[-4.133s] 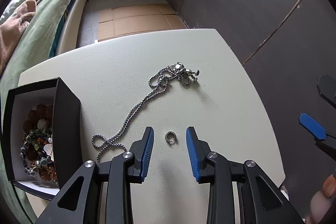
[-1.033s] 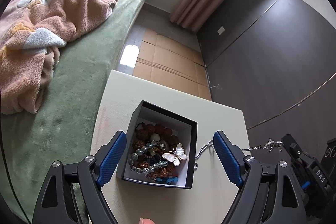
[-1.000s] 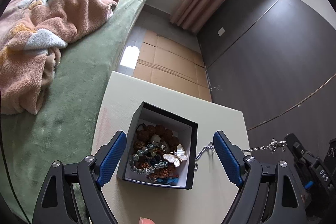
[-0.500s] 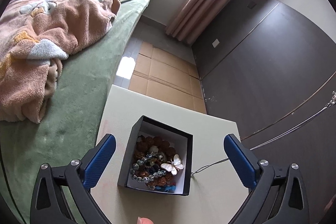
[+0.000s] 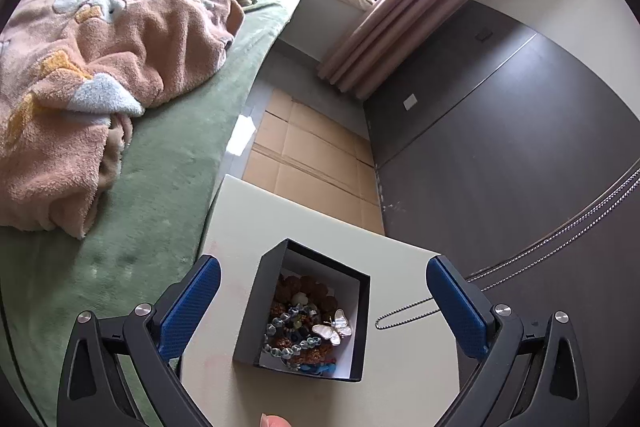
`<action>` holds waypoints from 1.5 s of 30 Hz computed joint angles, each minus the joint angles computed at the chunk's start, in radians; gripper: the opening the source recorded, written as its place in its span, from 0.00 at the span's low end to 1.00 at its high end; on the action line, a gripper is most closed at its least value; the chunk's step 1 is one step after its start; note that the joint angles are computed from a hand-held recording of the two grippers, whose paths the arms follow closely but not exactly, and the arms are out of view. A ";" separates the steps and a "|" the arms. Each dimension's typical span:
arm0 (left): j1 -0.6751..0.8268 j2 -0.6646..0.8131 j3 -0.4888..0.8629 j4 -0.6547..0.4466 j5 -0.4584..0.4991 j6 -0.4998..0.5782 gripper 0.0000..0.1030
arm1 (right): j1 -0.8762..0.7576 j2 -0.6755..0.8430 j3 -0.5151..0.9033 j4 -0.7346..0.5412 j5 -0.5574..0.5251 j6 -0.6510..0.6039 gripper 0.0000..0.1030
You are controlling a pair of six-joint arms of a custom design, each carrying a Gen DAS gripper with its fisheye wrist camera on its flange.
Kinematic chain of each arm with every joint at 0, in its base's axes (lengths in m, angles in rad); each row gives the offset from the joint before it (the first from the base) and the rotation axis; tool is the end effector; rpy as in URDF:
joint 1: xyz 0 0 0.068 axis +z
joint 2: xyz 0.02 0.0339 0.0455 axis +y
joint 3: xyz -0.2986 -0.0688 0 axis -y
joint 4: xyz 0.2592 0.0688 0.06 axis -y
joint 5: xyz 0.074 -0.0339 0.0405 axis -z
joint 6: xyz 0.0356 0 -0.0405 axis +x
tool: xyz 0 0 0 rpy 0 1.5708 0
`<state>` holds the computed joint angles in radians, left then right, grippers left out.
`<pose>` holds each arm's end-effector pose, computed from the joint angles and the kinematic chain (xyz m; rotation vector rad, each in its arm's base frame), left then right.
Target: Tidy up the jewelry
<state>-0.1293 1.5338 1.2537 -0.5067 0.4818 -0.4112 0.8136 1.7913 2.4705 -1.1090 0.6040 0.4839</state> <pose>0.3441 -0.0614 0.3232 -0.0952 2.3942 -0.8275 0.2504 0.2355 0.5713 0.0626 1.9288 0.2639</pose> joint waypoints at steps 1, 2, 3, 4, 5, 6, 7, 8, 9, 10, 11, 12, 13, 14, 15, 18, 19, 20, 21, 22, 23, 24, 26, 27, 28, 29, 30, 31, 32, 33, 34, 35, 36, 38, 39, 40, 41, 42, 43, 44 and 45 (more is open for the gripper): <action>0.003 -0.001 0.000 0.001 0.002 0.000 0.99 | 0.001 0.019 0.033 -0.011 -0.002 -0.001 0.08; 0.007 -0.003 -0.002 0.004 0.005 -0.001 0.99 | 0.002 0.030 0.045 -0.013 -0.007 0.000 0.08; 0.011 -0.006 -0.005 0.006 0.007 -0.001 0.99 | 0.002 0.038 0.049 -0.010 -0.013 0.001 0.08; 0.015 -0.008 -0.007 0.009 0.010 -0.002 1.00 | 0.002 0.042 0.046 -0.003 -0.019 0.002 0.08; 0.019 -0.011 -0.009 0.011 0.011 -0.005 1.00 | 0.002 0.044 0.034 0.009 -0.028 0.003 0.08; 0.024 -0.013 -0.011 0.015 0.013 -0.008 1.00 | 0.004 0.039 0.006 0.027 -0.034 0.004 0.08; 0.027 -0.014 -0.013 0.017 0.015 -0.009 1.00 | 0.002 0.039 -0.014 0.040 -0.044 0.006 0.08; 0.029 -0.014 -0.013 0.018 0.017 -0.010 1.00 | -0.003 0.032 -0.045 0.060 -0.056 0.009 0.08; 0.030 -0.014 -0.014 0.019 0.018 -0.009 1.00 | -0.010 0.023 -0.083 0.082 -0.071 0.016 0.08; 0.032 -0.016 -0.015 0.020 0.021 -0.007 1.00 | -0.017 0.013 -0.120 0.104 -0.084 0.023 0.08; 0.033 -0.016 -0.015 0.019 0.020 -0.004 1.00 | -0.025 0.000 -0.165 0.129 -0.098 0.031 0.08; 0.034 -0.017 -0.015 0.018 0.018 -0.003 1.00 | -0.031 -0.009 -0.205 0.152 -0.110 0.037 0.08; 0.036 -0.017 -0.015 0.020 0.018 -0.004 1.00 | -0.036 -0.017 -0.242 0.172 -0.120 0.043 0.08; 0.038 -0.017 -0.016 0.020 0.019 -0.005 1.00 | -0.042 -0.019 -0.263 0.183 -0.129 0.048 0.08; 0.040 -0.016 -0.016 0.021 0.019 -0.007 1.00 | -0.047 -0.020 -0.284 0.195 -0.139 0.056 0.08; 0.042 -0.012 -0.016 0.021 0.017 -0.012 1.00 | -0.073 -0.047 -0.383 0.250 -0.179 0.078 0.08; 0.042 -0.010 -0.013 0.019 0.017 -0.011 1.00 | -0.083 -0.056 -0.419 0.271 -0.195 0.086 0.08; 0.041 -0.009 -0.012 0.018 0.016 -0.010 1.00 | -0.091 -0.065 -0.449 0.287 -0.209 0.093 0.08; 0.041 -0.008 -0.011 0.017 0.015 -0.009 1.00 | -0.100 -0.073 -0.482 0.305 -0.225 0.100 0.08; 0.038 -0.007 -0.009 0.016 0.010 -0.007 1.00 | -0.107 -0.081 -0.511 0.319 -0.234 0.107 0.08; 0.036 -0.006 -0.007 0.014 0.007 -0.004 1.00 | -0.115 -0.089 -0.541 0.331 -0.244 0.113 0.08; 0.034 -0.004 -0.005 0.011 0.005 -0.002 1.00 | -0.121 -0.098 -0.575 0.346 -0.253 0.118 0.08; 0.031 0.000 -0.001 0.007 0.002 0.002 0.99 | -0.137 -0.120 -0.654 0.386 -0.277 0.133 0.09; 0.030 0.001 0.000 0.005 -0.003 0.004 1.00 | -0.144 -0.130 -0.693 0.406 -0.293 0.144 0.09; 0.029 0.001 -0.001 0.004 -0.007 0.004 1.00 | -0.153 -0.139 -0.732 0.426 -0.318 0.155 0.09; 0.028 0.002 0.000 0.003 -0.010 0.004 1.00 | -0.162 -0.150 -0.775 0.450 -0.345 0.170 0.09; 0.028 0.003 0.000 0.001 -0.012 0.005 1.00 | -0.173 -0.156 -0.814 0.473 -0.375 0.182 0.09; 0.027 0.004 0.001 -0.002 -0.016 0.004 1.00 | -0.184 -0.160 -0.848 0.494 -0.410 0.191 0.09; 0.025 0.004 0.002 -0.005 -0.022 0.005 1.00 | -0.196 -0.161 -0.878 0.514 -0.446 0.202 0.12; 0.022 0.005 0.003 -0.007 -0.030 0.006 1.00 | -0.209 -0.163 -0.907 0.529 -0.482 0.214 0.15; 0.019 0.005 0.004 -0.010 -0.036 0.009 1.00 | -0.220 -0.167 -0.937 0.545 -0.518 0.225 0.31; 0.014 0.004 0.005 -0.011 -0.043 0.014 1.00 | -0.228 -0.176 -0.971 0.566 -0.538 0.236 0.51; 0.007 0.003 0.006 -0.013 -0.052 0.019 1.00 | -0.235 -0.194 -1.012 0.593 -0.545 0.245 0.60; -0.009 -0.001 0.005 -0.014 -0.069 0.023 1.00 | -0.250 -0.244 -1.102 0.644 -0.546 0.258 0.70; -0.020 -0.002 0.005 -0.015 -0.076 0.024 1.00 | -0.259 -0.274 -1.152 0.670 -0.553 0.267 0.70; -0.031 -0.004 0.006 -0.016 -0.083 0.028 1.00 | -0.272 -0.307 -1.207 0.698 -0.563 0.278 0.70; -0.044 -0.006 0.005 -0.017 -0.093 0.032 1.00 | -0.285 -0.336 -1.251 0.719 -0.569 0.286 0.70; -0.059 -0.008 0.006 -0.018 -0.103 0.036 1.00 | -0.294 -0.368 -1.299 0.740 -0.569 0.295 0.70; -0.079 -0.012 0.006 -0.020 -0.119 0.045 1.00 | -0.304 -0.409 -1.362 0.765 -0.563 0.307 0.72; -0.096 -0.014 0.008 -0.024 -0.132 0.056 1.00 | -0.312 -0.438 -1.405 0.780 -0.559 0.317 0.79; -0.114 -0.018 0.007 -0.028 -0.146 0.067 1.00 | -0.323 -0.466 -1.444 0.783 -0.555 0.329 0.84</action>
